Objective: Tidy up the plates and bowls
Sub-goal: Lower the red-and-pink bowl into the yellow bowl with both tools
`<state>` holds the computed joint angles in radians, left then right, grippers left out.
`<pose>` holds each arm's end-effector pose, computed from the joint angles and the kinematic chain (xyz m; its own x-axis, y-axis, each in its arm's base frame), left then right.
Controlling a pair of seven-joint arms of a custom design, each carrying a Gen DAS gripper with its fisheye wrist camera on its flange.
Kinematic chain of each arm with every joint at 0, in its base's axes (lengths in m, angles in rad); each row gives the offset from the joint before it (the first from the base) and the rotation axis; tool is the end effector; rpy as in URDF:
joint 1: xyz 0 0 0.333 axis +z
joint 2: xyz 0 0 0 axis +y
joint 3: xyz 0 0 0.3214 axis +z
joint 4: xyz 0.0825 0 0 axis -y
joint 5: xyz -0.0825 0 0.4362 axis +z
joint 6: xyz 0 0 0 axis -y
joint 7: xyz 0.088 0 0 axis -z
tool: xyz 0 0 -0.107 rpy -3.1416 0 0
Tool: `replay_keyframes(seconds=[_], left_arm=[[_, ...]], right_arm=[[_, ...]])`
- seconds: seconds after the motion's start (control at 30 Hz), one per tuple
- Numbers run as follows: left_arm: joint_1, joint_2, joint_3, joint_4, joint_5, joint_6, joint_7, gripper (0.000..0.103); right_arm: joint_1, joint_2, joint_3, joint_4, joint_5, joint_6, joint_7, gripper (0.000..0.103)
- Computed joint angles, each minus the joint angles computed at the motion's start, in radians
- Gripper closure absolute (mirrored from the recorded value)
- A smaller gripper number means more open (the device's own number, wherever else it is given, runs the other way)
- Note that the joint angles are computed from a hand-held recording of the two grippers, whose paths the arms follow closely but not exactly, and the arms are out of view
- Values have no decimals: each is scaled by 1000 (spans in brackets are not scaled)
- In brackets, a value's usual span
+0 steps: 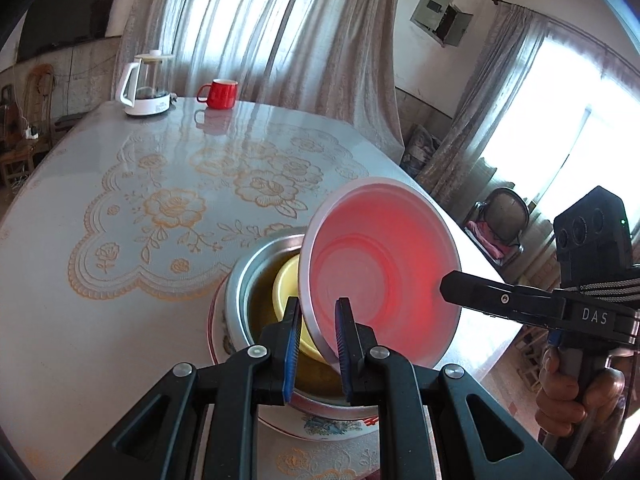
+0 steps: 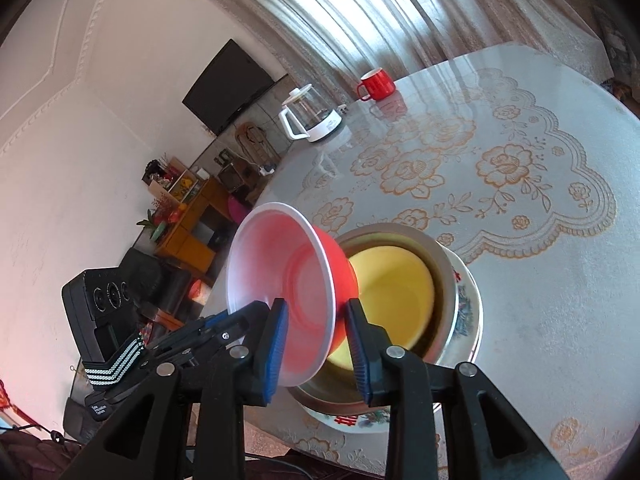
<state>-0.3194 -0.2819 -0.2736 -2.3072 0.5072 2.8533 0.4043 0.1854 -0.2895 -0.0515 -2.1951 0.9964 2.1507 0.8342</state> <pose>0.4412 -0.3396 0.5256 -0.0283 -0.9394 0.3418 -0.6877 -0.2298 -0.6887 0.5347 0.1052 0.5348 0.4836 -0.6432 -0.5936 -0.8332 -0.1306 -0.5373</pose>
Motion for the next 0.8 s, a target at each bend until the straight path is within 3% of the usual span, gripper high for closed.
replay_keyframes(seconds=[0.27, 0.4, 0.5, 0.8], left_arm=[[-52, 56, 57, 30, -171, 5, 115, 87], [-83, 82, 87, 49, -318, -14, 215, 87], [-43, 87, 50, 62, -262, -59, 169, 87], [-30, 109, 36, 78, -237, -92, 187, 87]], right_arm=[[-9, 51, 0, 17, 7, 1, 24, 70], [-14, 63, 12, 16, -7, 43, 49, 68], [-17, 68, 20, 15, -36, 89, 67, 64], [3, 94, 39, 27, -87, 204, 38, 64]])
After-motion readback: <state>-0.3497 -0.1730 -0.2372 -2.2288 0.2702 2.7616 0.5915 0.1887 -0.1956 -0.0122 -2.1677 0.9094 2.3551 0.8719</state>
